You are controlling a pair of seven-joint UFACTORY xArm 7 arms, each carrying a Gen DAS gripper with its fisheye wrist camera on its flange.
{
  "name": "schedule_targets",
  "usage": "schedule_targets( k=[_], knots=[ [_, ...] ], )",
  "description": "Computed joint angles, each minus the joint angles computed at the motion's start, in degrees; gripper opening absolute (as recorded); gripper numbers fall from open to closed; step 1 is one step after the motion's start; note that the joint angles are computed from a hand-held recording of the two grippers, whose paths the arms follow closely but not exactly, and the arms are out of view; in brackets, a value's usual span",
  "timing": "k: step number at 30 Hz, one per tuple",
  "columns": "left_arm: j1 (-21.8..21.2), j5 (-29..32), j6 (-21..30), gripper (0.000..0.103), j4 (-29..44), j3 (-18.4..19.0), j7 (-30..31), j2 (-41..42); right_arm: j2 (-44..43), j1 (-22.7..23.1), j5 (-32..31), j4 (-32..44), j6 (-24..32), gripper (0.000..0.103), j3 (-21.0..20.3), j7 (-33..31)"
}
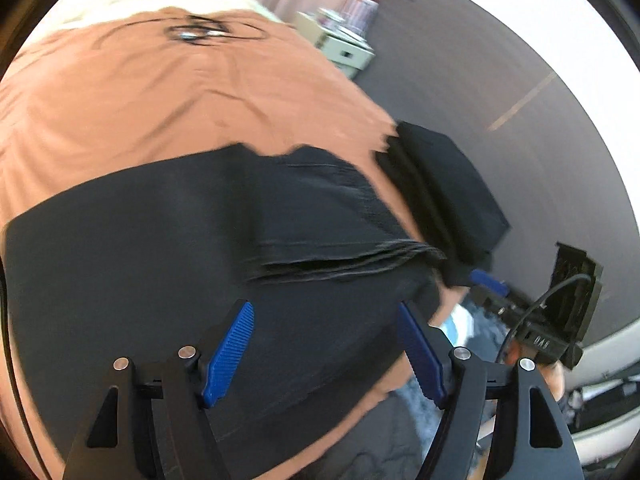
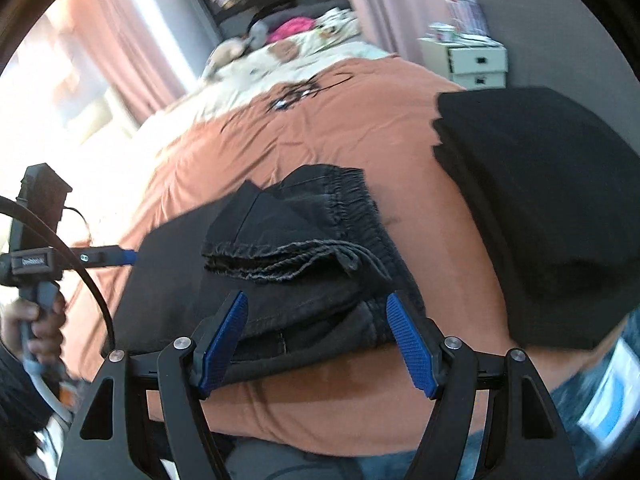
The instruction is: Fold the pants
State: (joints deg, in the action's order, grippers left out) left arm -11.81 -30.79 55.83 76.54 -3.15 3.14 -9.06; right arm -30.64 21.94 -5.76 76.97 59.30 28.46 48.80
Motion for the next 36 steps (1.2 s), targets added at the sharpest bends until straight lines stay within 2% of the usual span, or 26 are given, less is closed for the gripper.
schedule_targets(
  k=[5, 10, 13, 15, 23, 26, 31, 36],
  knots=[
    [3.0, 1.9, -0.8, 0.075, -7.2, 2.9, -1.1, -6.6, 11.1, 0.8, -4.3, 10.8, 5.6, 0.071, 2.4, -6.4],
    [5.8, 4.5, -1.6, 0.075, -13.2, 5.4, -3.1, -12.2, 24.9, 4.8, -13.5, 24.5, 13.6, 0.071, 5.7, -10.9],
    [7.9, 6.4, -1.2, 0.075, -17.3, 7.1, -4.2, -16.0, 31.1, 8.2, -17.8, 30.9, 16.6, 0.071, 6.1, -13.1],
    [8.6, 7.1, -1.2, 0.075, -19.1, 7.8, -4.9, -17.6, 33.3, 9.9, -18.1, 32.8, 16.3, 0.071, 5.1, -15.0],
    [11.4, 9.0, -1.5, 0.075, -26.5, 10.1, -7.1, -23.5, 43.6, 17.9, -22.3, 44.2, 22.8, 0.071, 0.8, -23.8],
    [12.2, 8.9, -1.7, 0.074, -29.5, 11.1, -7.6, -25.5, 50.1, 23.2, -26.1, 52.8, 27.6, 0.071, -1.4, -27.7],
    [12.7, 8.4, -1.1, 0.065, -32.6, 12.2, -7.7, -27.5, 58.6, 30.4, -29.2, 64.1, 34.3, 0.071, -6.2, -33.9],
    [12.7, 7.7, -0.8, 0.065, -34.2, 12.5, -7.7, -28.3, 61.1, 32.1, -26.8, 66.5, 34.9, 0.071, -9.6, -36.5]
  ],
)
